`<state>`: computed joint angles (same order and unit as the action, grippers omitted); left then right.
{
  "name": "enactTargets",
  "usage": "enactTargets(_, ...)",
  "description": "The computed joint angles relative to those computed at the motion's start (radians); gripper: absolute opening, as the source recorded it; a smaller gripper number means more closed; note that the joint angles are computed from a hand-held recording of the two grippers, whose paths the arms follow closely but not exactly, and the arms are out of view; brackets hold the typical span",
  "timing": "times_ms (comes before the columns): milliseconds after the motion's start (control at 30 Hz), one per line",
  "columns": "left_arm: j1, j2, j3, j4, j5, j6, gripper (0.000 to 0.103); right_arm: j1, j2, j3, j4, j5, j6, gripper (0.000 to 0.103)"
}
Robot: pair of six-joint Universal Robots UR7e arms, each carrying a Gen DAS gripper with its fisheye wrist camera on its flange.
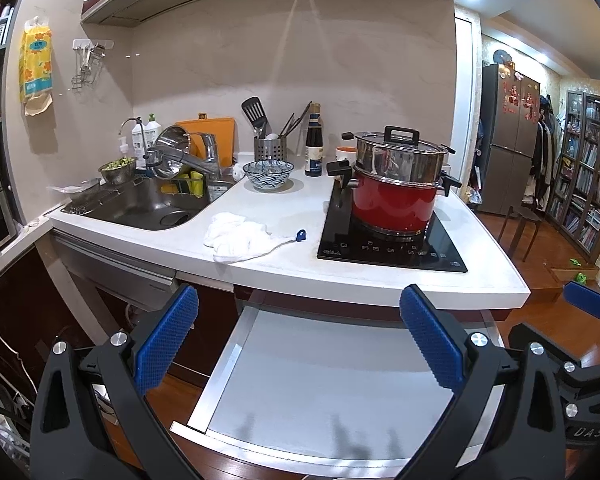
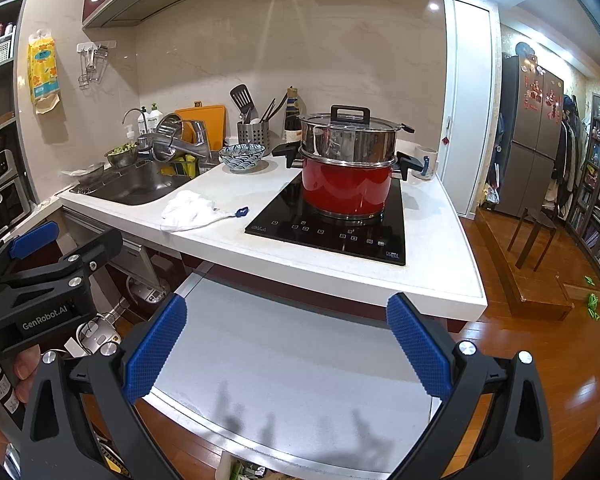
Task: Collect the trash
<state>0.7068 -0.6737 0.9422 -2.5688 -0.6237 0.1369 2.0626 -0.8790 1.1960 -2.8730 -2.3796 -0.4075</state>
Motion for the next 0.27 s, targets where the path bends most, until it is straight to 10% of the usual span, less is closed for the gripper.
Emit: enactTargets(267, 0.003, 0.003, -0.009, 0.016, 0.001, -0.016, 0.101, -0.001, -0.003, 0.009, -0.003, -0.001, 0.003, 0.099)
